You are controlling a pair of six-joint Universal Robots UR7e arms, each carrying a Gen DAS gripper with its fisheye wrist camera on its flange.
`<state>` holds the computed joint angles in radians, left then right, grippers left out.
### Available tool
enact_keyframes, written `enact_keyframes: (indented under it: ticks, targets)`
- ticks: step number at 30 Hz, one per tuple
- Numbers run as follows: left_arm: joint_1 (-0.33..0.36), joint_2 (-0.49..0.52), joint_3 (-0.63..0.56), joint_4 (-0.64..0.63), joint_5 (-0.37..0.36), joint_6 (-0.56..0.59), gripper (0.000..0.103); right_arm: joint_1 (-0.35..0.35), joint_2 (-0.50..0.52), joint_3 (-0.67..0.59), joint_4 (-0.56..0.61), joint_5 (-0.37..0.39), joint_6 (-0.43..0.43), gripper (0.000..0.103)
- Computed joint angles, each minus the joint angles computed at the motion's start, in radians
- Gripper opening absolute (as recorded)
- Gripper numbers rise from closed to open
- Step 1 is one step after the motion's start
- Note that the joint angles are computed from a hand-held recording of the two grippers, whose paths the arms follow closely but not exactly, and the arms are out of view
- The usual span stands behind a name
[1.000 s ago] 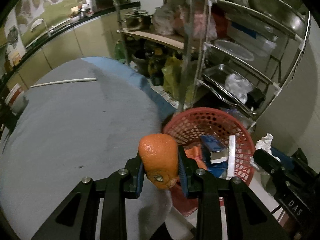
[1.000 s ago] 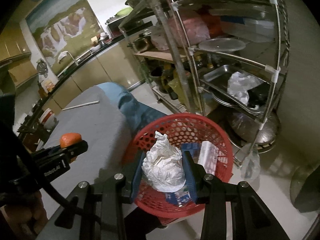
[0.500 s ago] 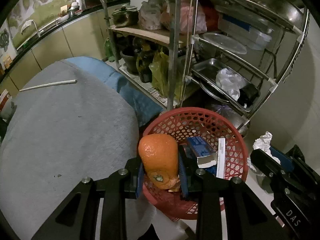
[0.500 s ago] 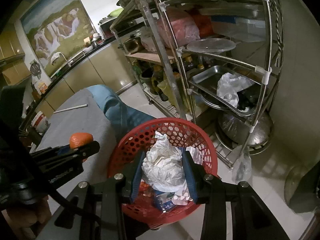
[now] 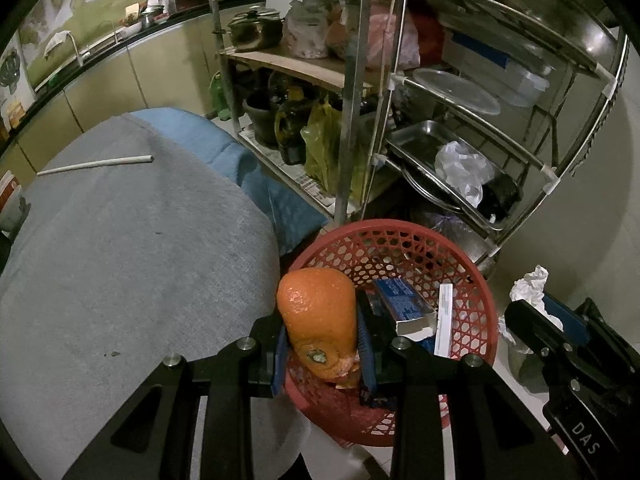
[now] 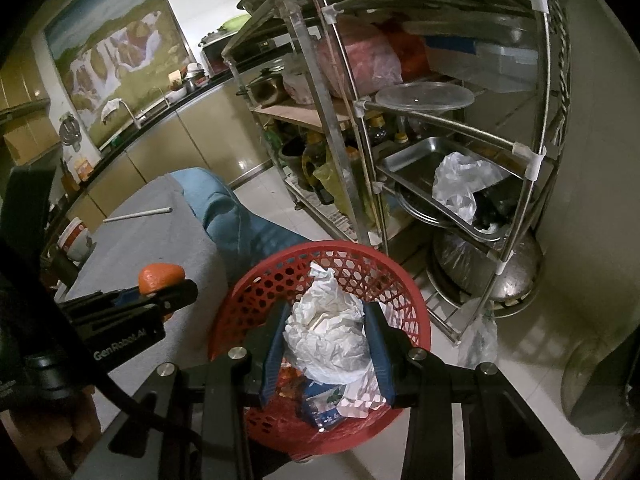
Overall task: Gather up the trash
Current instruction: 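Lower the tissue and tangerine into the basket and open both tools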
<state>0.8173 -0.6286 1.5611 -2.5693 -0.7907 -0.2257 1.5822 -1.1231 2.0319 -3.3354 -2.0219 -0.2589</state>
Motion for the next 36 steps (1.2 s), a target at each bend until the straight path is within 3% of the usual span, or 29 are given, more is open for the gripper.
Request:
enact_keyframes:
  ticks: [36]
  targets:
    - [0.016, 0.023, -0.039, 0.026, -0.038, -0.01, 0.031, 0.01, 0.019, -0.039, 0.039, -0.036, -0.009, 0.041]
